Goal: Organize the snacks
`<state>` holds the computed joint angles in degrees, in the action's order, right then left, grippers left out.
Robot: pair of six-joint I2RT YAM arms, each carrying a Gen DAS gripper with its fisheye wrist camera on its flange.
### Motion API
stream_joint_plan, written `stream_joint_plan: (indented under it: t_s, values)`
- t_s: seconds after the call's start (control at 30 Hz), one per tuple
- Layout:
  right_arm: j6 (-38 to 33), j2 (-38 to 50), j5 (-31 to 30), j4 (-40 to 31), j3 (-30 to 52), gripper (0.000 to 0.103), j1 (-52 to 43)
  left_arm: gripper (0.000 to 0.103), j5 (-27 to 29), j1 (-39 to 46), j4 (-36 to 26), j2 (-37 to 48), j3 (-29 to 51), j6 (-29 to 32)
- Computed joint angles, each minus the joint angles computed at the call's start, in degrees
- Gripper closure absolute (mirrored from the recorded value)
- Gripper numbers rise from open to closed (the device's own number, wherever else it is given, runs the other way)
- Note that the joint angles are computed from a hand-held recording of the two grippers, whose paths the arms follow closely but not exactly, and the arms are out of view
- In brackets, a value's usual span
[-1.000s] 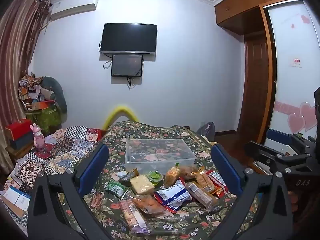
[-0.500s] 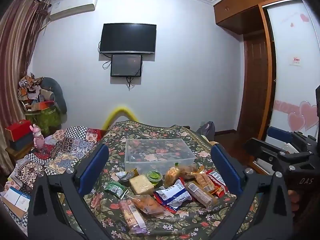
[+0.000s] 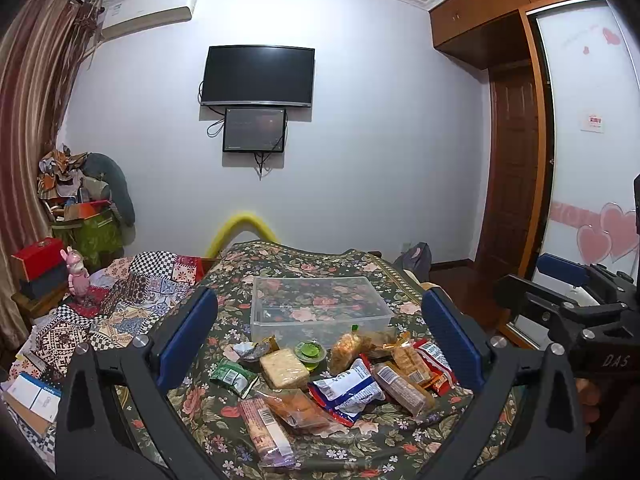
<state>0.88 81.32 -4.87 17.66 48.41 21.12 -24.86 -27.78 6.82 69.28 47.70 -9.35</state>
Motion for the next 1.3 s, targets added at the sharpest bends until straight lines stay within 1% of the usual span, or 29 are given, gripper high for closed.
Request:
stream_joint_plan:
  t_s: [0.43, 1.3]
  values:
    - [0.25, -0.26, -0.27, 0.46, -0.41, 0.0, -0.09, 0.0, 0.7, 0.58, -0.38, 0.46, 0.39, -0.47]
    - [0.77, 0.03, -0.17, 1.24, -0.7, 0.0, 0.07, 0.0, 0.28, 0.2, -0.34, 0.55, 0.37, -0.56]
